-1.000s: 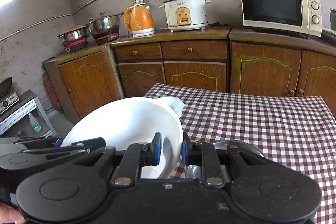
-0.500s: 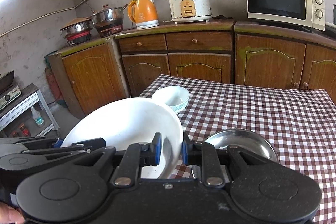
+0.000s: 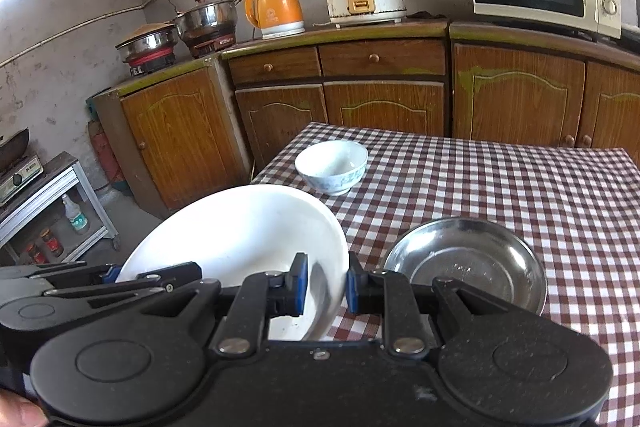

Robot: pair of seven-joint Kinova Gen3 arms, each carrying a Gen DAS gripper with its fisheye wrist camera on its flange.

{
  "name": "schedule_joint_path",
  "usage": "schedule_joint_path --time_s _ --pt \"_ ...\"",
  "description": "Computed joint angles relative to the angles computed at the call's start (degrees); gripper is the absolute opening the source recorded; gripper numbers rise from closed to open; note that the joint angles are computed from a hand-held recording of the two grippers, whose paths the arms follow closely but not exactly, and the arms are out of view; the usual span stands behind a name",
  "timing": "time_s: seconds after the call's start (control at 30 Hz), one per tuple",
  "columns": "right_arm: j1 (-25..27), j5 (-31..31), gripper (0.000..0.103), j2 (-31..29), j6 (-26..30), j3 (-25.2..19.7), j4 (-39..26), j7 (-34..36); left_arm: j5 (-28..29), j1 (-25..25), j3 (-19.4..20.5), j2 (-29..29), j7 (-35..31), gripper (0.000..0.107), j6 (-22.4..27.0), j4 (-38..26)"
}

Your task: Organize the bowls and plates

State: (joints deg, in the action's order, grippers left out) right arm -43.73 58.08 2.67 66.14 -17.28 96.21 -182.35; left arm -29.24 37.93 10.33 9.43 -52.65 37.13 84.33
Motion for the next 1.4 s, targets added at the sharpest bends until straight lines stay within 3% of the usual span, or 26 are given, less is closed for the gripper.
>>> schedule_joint_path --time_s 0.87,1.4 --pt "-1.2 -1.1 0.025 1.1 -2.8 0.3 3.1 -4.6 -0.2 -1.1 0.4 -0.9 1.2 0.030 -0.8 4.4" --pt "-1.5 -2.5 0.025 2.4 -4.4 1.1 3.4 -3.8 1.6 -2.2 0.4 -1.1 0.1 0.030 -1.5 6.4"
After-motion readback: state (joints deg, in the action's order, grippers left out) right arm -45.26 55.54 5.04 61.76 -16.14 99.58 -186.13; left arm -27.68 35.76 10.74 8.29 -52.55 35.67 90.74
